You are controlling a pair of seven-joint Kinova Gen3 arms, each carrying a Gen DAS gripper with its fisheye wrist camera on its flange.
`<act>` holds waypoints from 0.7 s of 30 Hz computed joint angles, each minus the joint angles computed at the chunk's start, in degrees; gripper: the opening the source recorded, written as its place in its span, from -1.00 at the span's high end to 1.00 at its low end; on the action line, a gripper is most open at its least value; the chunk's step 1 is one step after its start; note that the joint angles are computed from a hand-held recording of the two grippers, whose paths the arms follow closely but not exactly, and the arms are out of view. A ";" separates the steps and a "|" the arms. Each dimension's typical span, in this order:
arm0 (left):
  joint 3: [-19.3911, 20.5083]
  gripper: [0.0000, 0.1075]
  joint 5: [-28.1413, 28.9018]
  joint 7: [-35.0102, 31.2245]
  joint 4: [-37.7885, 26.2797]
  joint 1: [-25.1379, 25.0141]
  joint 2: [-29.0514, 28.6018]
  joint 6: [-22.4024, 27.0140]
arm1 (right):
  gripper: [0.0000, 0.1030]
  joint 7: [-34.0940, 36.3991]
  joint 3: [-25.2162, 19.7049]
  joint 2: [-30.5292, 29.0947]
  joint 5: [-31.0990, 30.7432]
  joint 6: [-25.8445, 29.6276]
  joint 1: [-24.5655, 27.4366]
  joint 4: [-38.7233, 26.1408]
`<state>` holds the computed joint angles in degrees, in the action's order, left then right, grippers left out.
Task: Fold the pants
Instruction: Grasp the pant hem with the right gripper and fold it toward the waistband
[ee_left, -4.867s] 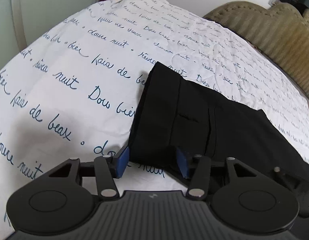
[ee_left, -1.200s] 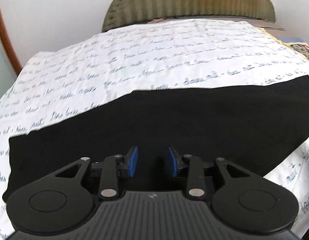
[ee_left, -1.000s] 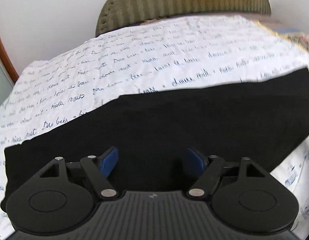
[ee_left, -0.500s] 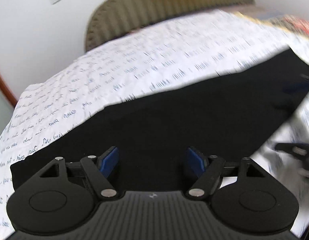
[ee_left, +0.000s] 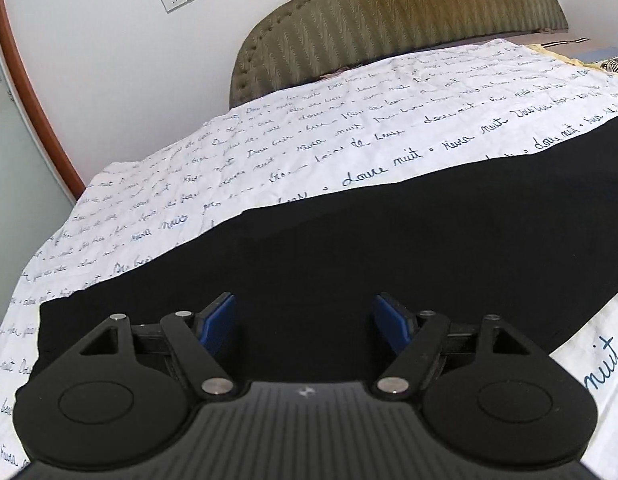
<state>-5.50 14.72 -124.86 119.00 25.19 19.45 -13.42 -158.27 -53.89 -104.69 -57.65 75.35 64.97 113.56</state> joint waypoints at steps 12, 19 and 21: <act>3.66 -0.42 -4.14 4.20 -1.35 -5.04 -1.62 5.17 | 0.68 -15.12 0.51 -7.99 -6.65 -1.39 2.97 7.96; 3.71 -0.42 -7.58 8.22 -1.82 -6.03 -2.18 5.96 | 0.80 -15.00 1.62 -7.64 -2.13 0.32 4.72 2.33; 3.09 -0.42 -7.83 8.82 -1.89 -5.84 -2.32 5.68 | 0.80 -10.89 1.71 -5.25 0.38 -0.15 5.71 -0.46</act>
<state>-2.41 6.90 -116.04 117.11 19.35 17.13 -7.74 -169.16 -52.18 -109.94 -57.28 75.20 70.68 113.10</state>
